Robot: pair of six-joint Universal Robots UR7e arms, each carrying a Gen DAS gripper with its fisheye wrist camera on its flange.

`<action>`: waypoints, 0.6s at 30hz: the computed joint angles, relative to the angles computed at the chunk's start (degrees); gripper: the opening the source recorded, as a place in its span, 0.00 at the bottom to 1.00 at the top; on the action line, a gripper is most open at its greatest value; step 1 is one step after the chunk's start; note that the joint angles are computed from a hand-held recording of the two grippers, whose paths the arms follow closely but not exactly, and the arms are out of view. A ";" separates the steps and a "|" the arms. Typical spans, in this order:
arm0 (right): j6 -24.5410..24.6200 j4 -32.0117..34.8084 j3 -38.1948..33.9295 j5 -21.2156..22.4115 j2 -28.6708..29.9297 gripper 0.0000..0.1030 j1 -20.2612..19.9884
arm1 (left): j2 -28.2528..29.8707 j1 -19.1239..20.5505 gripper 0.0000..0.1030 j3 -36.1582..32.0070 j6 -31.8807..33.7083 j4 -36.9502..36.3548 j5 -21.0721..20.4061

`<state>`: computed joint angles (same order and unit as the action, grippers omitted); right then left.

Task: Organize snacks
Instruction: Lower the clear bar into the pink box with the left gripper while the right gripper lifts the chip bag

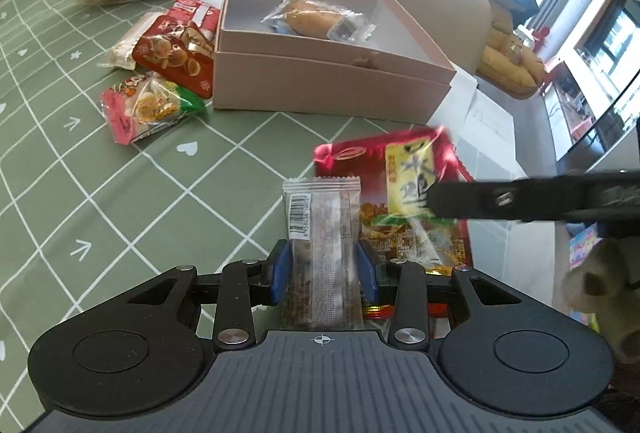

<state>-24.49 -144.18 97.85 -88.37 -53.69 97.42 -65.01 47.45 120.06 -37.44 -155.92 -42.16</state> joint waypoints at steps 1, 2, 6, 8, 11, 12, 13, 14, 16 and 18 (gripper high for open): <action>0.09 1.23 -0.21 2.39 -0.38 0.28 -0.32 | -0.09 0.12 0.40 0.17 -0.06 -0.62 -0.26; 0.16 1.72 -0.47 3.31 -0.39 0.28 -0.42 | -0.13 0.23 0.40 0.24 -0.04 -1.02 -0.47; 2.83 2.44 -2.83 -0.93 2.62 0.29 0.46 | 0.06 -0.12 0.40 0.36 -0.26 -0.95 0.16; 6.40 3.64 -4.35 -4.03 4.56 0.24 0.72 | 0.06 -0.50 0.39 0.16 -1.45 0.56 1.19; 4.43 4.22 -4.08 -3.35 3.96 0.12 1.01 | -0.27 -0.80 0.39 0.52 -2.34 -0.59 0.75; 3.24 3.59 -3.56 -3.64 3.33 0.12 1.27 | -0.29 -0.96 0.39 0.37 -2.75 -0.35 0.70; 1.92 2.63 -3.07 -4.33 2.77 0.11 1.68 | -0.23 -1.24 0.39 -0.01 -2.93 0.65 1.01; 0.60 1.67 -2.57 -4.87 2.13 0.10 2.02 | -0.10 -1.52 0.39 -0.38 -3.06 1.50 1.40; -1.03 0.88 -2.18 -5.14 0.80 0.08 2.48 | -0.17 -2.27 0.39 -0.84 -3.35 2.37 1.72; -2.51 0.55 -2.20 -5.36 -0.48 0.07 2.87 | -0.50 -3.28 0.39 -0.92 -3.24 2.28 2.27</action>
